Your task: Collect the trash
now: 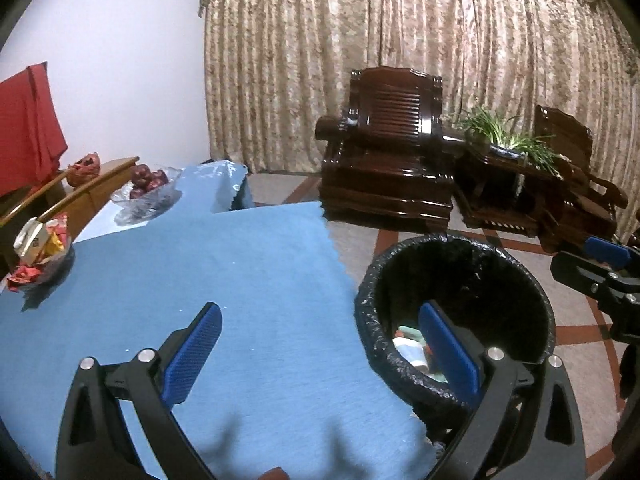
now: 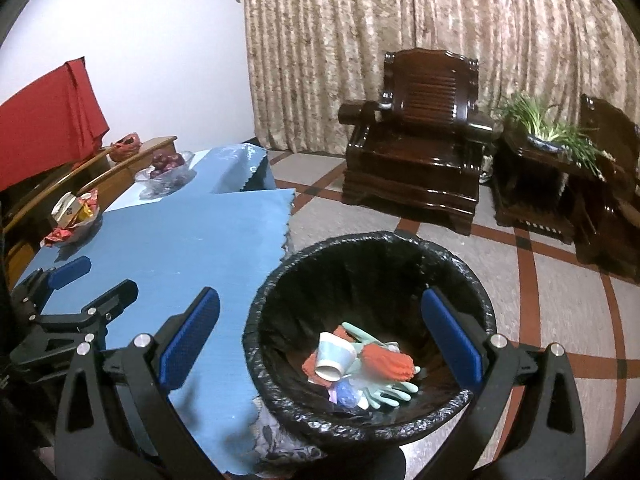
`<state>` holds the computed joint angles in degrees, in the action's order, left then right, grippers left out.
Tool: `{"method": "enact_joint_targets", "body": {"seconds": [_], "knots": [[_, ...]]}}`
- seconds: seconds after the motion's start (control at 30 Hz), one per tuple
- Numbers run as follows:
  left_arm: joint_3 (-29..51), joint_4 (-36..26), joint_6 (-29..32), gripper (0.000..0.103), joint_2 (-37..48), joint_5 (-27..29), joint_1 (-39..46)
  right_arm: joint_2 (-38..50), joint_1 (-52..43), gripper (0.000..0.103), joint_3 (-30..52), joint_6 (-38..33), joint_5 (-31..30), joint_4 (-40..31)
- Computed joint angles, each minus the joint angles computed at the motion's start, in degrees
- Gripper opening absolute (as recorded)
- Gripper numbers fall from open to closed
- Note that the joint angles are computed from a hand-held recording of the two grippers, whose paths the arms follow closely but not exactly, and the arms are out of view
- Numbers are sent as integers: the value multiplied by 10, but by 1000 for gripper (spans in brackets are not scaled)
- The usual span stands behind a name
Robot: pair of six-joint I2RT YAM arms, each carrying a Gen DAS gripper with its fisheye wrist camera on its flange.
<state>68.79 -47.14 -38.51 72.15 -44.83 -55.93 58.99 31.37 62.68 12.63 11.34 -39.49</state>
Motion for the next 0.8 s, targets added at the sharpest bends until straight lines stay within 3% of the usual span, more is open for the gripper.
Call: {"method": "enact_joint_targets", "body": {"seconds": [0.43, 0.8], "knots": [[46, -113, -88, 97, -20, -63, -56, -4, 65, 98, 53, 9, 48, -39], [68, -172, -137, 97, -23, -94, -83, -7, 91, 98, 69, 13, 69, -50]]}}
